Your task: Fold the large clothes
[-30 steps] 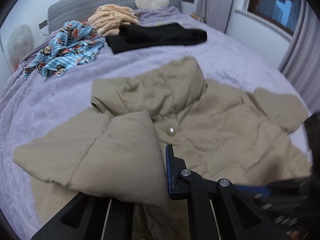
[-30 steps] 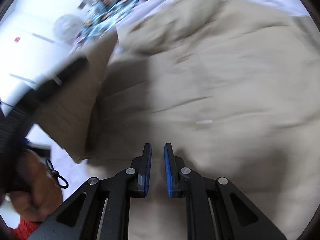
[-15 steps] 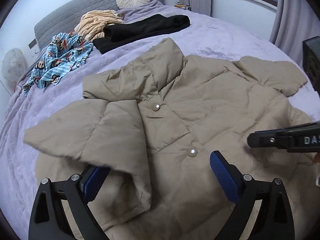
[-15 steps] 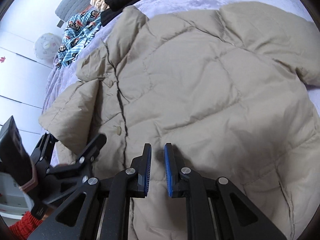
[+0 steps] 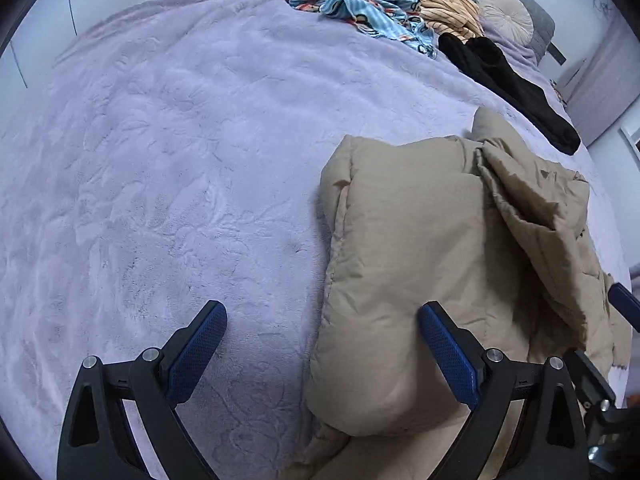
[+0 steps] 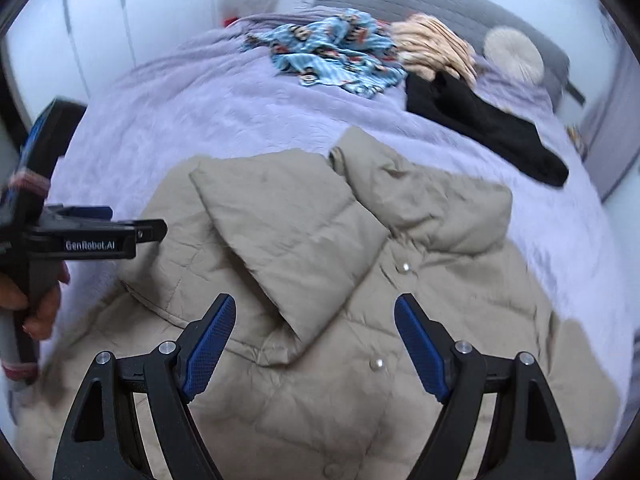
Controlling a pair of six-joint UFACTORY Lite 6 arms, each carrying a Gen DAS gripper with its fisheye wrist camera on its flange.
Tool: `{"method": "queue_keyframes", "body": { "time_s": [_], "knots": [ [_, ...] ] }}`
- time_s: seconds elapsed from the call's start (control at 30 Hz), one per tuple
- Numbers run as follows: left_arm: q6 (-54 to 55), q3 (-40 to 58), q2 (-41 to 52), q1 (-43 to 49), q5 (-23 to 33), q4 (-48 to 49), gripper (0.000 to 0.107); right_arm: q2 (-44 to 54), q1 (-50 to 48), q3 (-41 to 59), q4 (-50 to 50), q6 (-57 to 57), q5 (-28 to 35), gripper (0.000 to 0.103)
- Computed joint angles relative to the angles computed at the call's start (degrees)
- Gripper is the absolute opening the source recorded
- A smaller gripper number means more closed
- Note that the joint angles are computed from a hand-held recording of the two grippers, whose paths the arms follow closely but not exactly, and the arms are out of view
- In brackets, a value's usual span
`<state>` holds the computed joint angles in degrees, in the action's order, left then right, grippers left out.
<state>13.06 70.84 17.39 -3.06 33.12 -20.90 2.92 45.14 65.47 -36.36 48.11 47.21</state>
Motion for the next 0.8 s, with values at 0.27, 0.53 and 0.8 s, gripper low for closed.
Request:
{"method": "queue_keyframes", "body": {
  "time_s": [0.27,0.53,0.8],
  "knots": [
    [-0.02,-2.91,0.02,-2.03,-3.70,1.69,0.098,-1.69,-9.15,-2.32,-5.80,11.13,-1.65,0.083],
    [-1.90,1.11,-2.37,-0.54,-1.69,4.44,0.082,-34.45,-51.26,-27.50,32.81,-15.04,-5.38,0.066],
    [-3.80,12.58,5.15,-5.31,-1.00,6.43,0.077,-23.89,-45.08,-19.14,44.07,-34.06,-12.18,0.029]
  ]
}}
